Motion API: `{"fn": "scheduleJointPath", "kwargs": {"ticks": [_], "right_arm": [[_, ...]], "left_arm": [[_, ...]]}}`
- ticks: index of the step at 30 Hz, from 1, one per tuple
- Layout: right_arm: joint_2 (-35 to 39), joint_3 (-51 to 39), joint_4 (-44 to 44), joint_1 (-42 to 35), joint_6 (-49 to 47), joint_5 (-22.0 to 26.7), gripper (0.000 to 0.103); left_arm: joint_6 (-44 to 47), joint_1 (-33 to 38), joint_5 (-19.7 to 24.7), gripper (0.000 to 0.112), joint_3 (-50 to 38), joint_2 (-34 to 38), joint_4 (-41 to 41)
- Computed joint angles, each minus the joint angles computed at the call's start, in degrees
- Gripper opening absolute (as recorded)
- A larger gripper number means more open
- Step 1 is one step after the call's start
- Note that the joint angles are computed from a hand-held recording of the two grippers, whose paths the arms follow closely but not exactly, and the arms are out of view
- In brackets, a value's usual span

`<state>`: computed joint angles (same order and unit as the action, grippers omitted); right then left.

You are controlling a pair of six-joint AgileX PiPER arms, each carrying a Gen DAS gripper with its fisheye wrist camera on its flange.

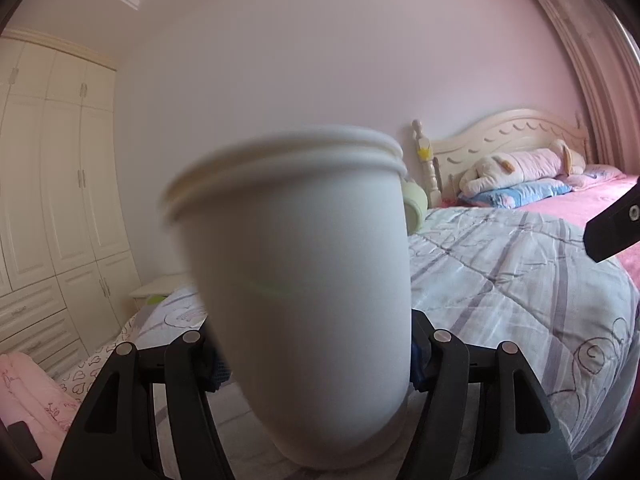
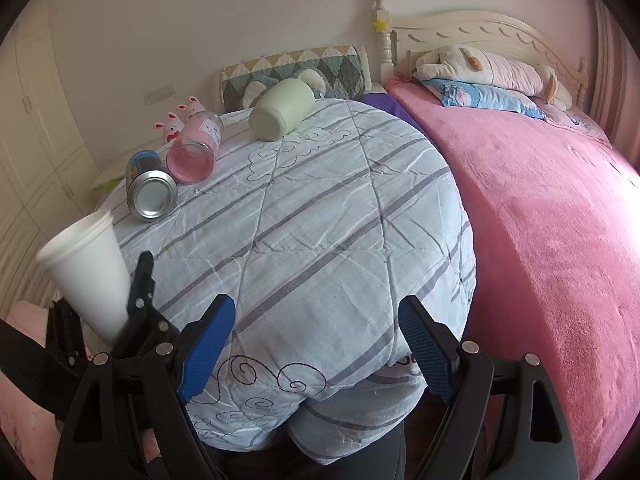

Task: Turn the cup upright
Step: 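Lift the white cup with the left gripper and rotate its rim upward, then lower the white cup upright onto the bed and open the left gripper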

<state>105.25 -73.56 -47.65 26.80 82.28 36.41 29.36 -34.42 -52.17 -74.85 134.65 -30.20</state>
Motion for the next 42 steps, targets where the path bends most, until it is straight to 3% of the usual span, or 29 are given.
{"fn": "scheduleJointPath", "kwargs": {"ticks": [8, 11, 13, 18, 30, 36, 39, 42], "right_arm": [[0.2, -0.9, 0.5, 0.5, -1.0, 0.6, 0.085], [0.3, -1.2, 0.7, 0.6, -1.2, 0.8, 0.085], [0.2, -1.3, 0.7, 0.7, -1.3, 0.8, 0.085], [-0.4, -0.9, 0.1, 1.0, -0.6, 0.9, 0.085], [-3.3, 0.5, -3.4, 3.3, 3.0, 3.1, 0.085], [-5.8, 1.9, -6.6, 6.2, 7.1, 5.7, 0.085], [-7.5, 2.8, -8.3, 8.2, 8.9, 7.9, 0.085], [-9.1, 3.7, -9.9, 10.6, 10.5, 10.4, 0.085]], "left_arm": [[0.6, 0.2, 2.9, 0.068, -0.5, -1.2, -0.5], [1.0, 0.3, 4.6, 0.08, -0.6, -1.8, -0.2], [1.1, 0.2, 5.0, 0.081, -0.5, -2.1, 0.3], [-1.1, 0.9, 6.0, 0.102, 0.7, -3.4, 4.0], [-9.3, 3.0, 9.4, 0.103, 6.4, -9.4, 10.9], [-13.7, 4.0, 10.5, 0.103, 12.4, -15.6, 13.9], [-12.6, 4.1, 15.2, 0.103, 14.4, -20.1, 12.2], [-5.0, 3.9, 24.4, 0.103, 15.2, -26.2, 3.4]]}}
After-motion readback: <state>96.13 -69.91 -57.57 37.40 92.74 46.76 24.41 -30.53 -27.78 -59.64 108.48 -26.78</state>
